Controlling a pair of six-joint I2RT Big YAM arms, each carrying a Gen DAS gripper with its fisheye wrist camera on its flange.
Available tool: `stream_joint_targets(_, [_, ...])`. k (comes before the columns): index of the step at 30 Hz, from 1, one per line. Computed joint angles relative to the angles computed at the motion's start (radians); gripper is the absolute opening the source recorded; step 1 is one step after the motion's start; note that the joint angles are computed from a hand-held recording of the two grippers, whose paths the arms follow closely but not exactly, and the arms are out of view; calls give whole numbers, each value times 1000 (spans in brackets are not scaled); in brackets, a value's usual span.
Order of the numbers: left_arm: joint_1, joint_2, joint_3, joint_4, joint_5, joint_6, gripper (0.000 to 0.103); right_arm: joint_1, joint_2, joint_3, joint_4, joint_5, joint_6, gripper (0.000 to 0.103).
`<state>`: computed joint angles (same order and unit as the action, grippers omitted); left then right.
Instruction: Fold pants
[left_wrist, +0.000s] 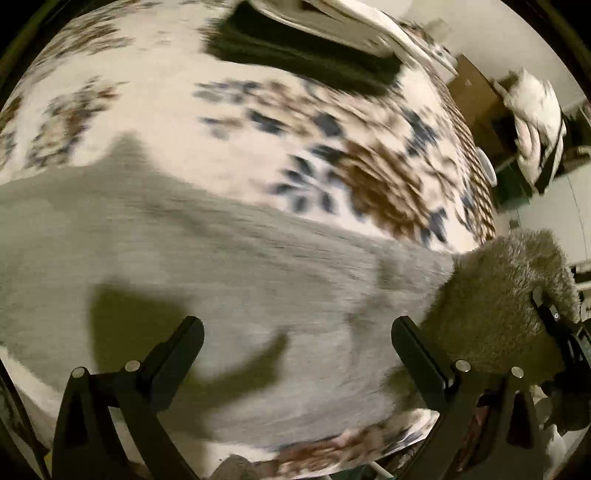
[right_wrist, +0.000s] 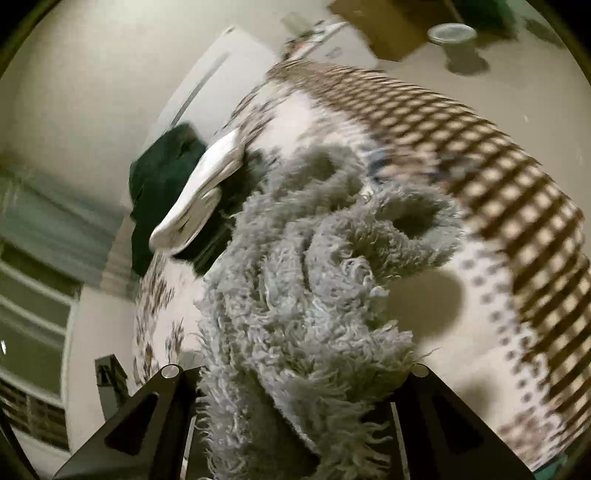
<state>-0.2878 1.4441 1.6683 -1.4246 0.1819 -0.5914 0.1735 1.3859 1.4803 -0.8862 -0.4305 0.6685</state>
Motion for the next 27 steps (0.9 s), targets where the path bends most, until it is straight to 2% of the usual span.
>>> stream_joint_targets(4, [134, -113, -81, -37, -12, 65, 103, 221, 71, 107, -69, 101, -6, 18])
stream_joint_targets(8, [280, -203, -161, -71, -54, 185, 103, 436, 238, 246, -190, 208, -70, 19])
stream_joint_targets(9, [313, -209, -172, -75, -62, 211, 103, 474, 294, 284, -227, 205, -88, 21])
stream_joint_targets(11, [378, -215, -189, -87, -68, 259, 103, 533, 423, 392, -363, 180, -144, 31])
stream_joint_targets(12, [402, -215, -191, -89, -55, 272, 103, 555, 469, 437, -426, 160, -169, 39])
stream_joint_targets(13, [425, -212, -187, -90, -41, 283, 103, 563, 490, 456, -442, 118, -180, 65])
stream_joint_targets(14, [439, -209, -180, -86, -23, 291, 103, 559, 483, 447, -420, 86, -168, 83])
stream_joint_targets(15, [448, -203, -171, -75, 4, 297, 103, 552, 462, 425, -382, 60, -148, 87])
stream_joint_targets(17, [451, -179, -140, -51, 63, 316, 103, 528, 394, 380, -334, 8, -98, 87])
stream_joint_targets(19, [434, -145, -101, -34, 119, 333, 103, 492, 311, 306, -283, -13, -30, 87])
stream_joint_targets(20, [418, -122, -79, -31, 143, 350, 103, 476, 277, 288, -285, -5, 2, 87])
stream_joint_targets(23, [346, -19, 8, -47, 186, 400, 103, 409, 179, 218, -369, 81, 75, 88])
stream_joint_targets(26, [284, 89, 66, -74, 216, 461, 103, 311, 118, 122, -406, 95, 118, 88])
stream_joint_targets(27, [266, 130, 90, -113, 229, 492, 96, 279, 115, 94, -408, 92, 116, 88])
